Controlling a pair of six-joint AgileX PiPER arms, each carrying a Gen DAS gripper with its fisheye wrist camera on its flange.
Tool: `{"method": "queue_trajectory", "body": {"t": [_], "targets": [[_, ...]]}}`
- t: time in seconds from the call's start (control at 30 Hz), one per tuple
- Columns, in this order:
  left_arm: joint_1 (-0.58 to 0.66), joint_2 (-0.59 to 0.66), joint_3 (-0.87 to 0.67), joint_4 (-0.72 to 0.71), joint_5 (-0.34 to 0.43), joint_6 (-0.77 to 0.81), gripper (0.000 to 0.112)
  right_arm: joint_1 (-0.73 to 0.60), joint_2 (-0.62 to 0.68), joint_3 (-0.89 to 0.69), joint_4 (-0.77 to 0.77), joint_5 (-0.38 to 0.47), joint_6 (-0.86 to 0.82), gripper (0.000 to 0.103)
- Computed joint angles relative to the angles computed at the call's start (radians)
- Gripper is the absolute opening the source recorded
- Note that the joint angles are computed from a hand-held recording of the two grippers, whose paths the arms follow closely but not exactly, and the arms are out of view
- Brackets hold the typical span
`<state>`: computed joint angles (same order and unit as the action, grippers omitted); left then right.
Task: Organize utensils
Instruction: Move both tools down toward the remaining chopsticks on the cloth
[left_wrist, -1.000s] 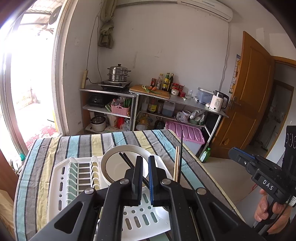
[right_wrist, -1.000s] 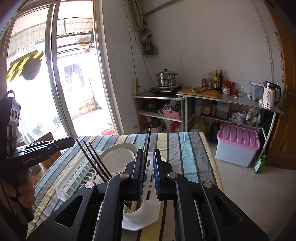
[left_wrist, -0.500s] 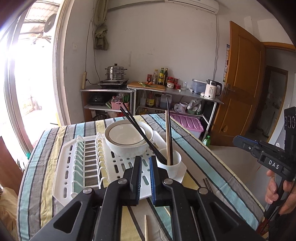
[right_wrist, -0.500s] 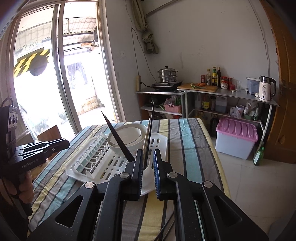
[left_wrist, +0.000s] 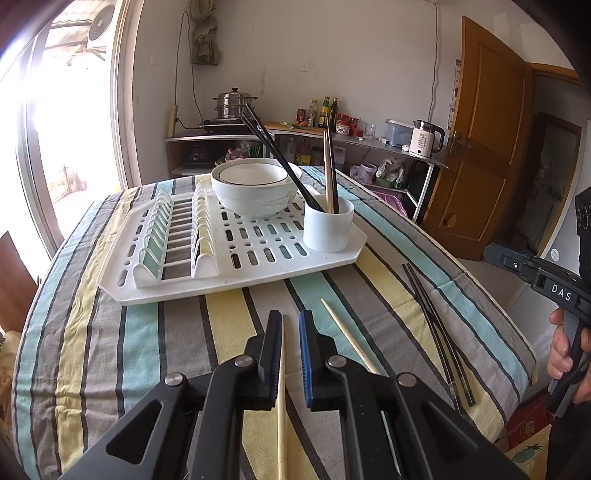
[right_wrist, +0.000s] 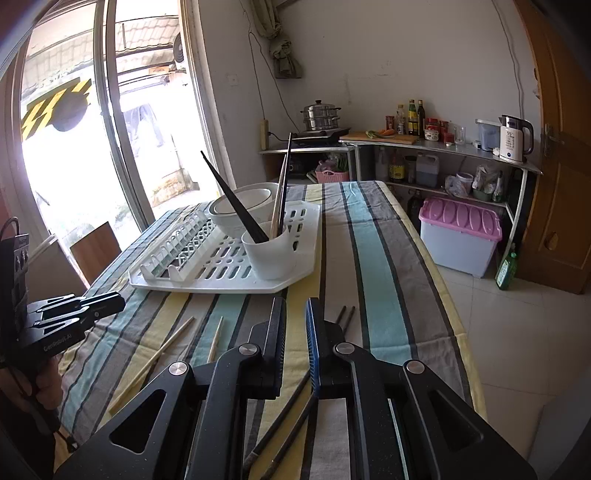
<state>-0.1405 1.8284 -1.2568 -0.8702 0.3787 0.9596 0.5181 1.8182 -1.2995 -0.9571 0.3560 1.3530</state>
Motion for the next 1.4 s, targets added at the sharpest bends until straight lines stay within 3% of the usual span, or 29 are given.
{"method": "queue_trajectory", "body": {"t": [0.17, 0.33, 0.5, 0.63, 1.13, 1.4], "targets": [[0.004, 0.013, 0.03, -0.01, -0.016, 0.007, 0.018, -0.01, 0.011, 0.035, 0.021, -0.011, 0.013, 0.011], [-0.005, 0.071, -0.024, 0.142, -0.016, -0.144, 0.021, -0.039, 0.073, -0.001, 0.141, -0.001, -0.093, 0.011], [-0.016, 0.145, -0.108, 0.289, 0.026, -0.284, 0.021, -0.071, 0.158, -0.088, 0.357, 0.041, -0.31, 0.011], [-0.032, 0.204, -0.187, 0.403, 0.07, -0.391, 0.021, -0.084, 0.21, -0.15, 0.441, 0.072, -0.406, 0.011], [-0.106, 0.354, -0.418, 0.707, 0.178, -0.624, 0.021, -0.111, 0.343, -0.371, 0.566, 0.228, -0.593, 0.011], [-0.117, 0.356, -0.413, 0.748, 0.156, -0.653, 0.021, -0.096, 0.39, -0.461, 0.575, 0.319, -0.617, 0.011]]}}
